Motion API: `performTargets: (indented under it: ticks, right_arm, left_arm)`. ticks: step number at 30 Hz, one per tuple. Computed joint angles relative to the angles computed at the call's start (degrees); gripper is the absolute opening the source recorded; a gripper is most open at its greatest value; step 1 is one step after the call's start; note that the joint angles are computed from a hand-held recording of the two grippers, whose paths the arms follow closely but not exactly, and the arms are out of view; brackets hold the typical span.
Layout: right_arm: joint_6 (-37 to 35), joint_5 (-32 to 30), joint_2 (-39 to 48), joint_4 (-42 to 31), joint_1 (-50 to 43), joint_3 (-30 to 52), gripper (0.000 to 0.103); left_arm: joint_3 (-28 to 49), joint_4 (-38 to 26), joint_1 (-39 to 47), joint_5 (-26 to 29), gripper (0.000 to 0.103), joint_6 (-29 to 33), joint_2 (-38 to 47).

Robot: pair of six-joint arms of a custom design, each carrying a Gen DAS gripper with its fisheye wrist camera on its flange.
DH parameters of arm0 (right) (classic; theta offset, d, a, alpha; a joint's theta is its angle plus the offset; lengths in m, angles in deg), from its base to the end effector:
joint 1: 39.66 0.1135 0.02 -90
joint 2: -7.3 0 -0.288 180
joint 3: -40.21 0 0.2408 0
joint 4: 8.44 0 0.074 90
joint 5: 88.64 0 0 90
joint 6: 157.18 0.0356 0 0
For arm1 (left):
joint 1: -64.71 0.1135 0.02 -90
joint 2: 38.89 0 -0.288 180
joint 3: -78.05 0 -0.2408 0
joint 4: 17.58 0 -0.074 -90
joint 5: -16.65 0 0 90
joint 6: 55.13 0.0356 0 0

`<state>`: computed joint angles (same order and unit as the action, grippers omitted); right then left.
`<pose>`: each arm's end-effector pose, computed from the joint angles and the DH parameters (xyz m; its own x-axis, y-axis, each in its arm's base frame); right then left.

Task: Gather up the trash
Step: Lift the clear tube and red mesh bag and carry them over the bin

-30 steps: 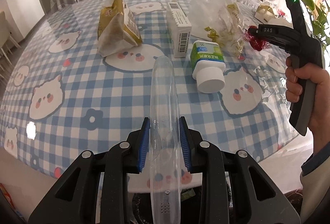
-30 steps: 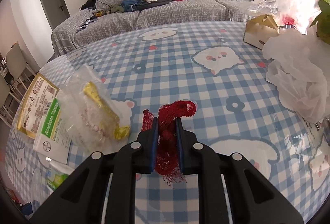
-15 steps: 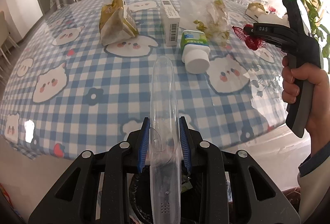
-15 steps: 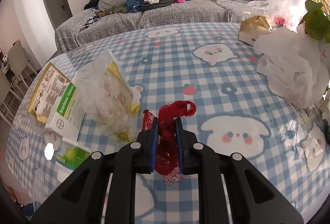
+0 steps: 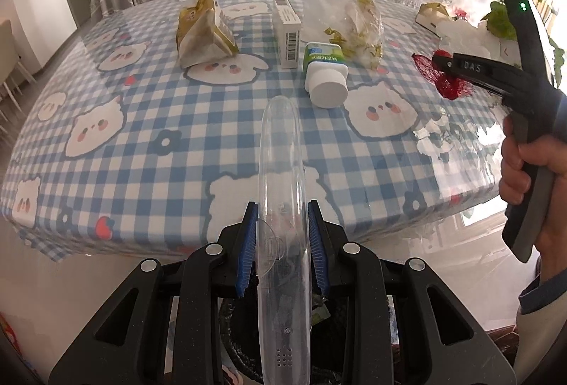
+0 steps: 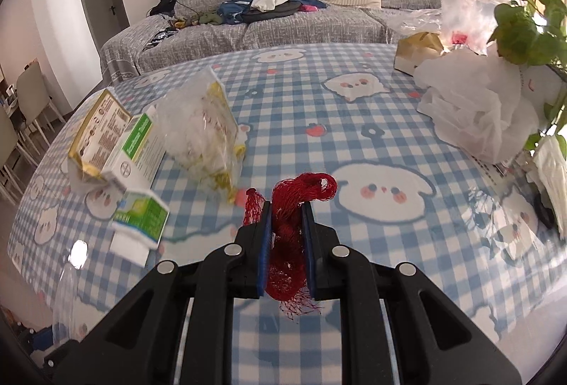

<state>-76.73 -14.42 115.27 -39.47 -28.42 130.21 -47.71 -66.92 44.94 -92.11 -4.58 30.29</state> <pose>0.3992 0.0892 0.2315 -0.6698 -0.2959 -0.6810 -0.4803 0.8721 0.0935 0.1893 -0.0559 0.2236 -0.7747 -0.3609 -0.5192 -0.3928 0.9181 -0.0520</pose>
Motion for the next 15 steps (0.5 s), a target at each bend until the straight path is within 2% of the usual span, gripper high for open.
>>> performTargets:
  ticks: [10, 15]
  right_arm:
    - [-2.33, -2.30, -8.97, 2.78, -3.17, -11.79, 0.015]
    - [-4.39, -5.02, -16.63, 4.03, -5.42, -19.59, 0.015]
  left_arm:
    - [-3.84, -2.36, -7.41, -3.87, 0.027, -7.62, -5.37]
    - [-5.69, -5.58, -14.24, -7.60, 0.027, -15.43, -8.40]
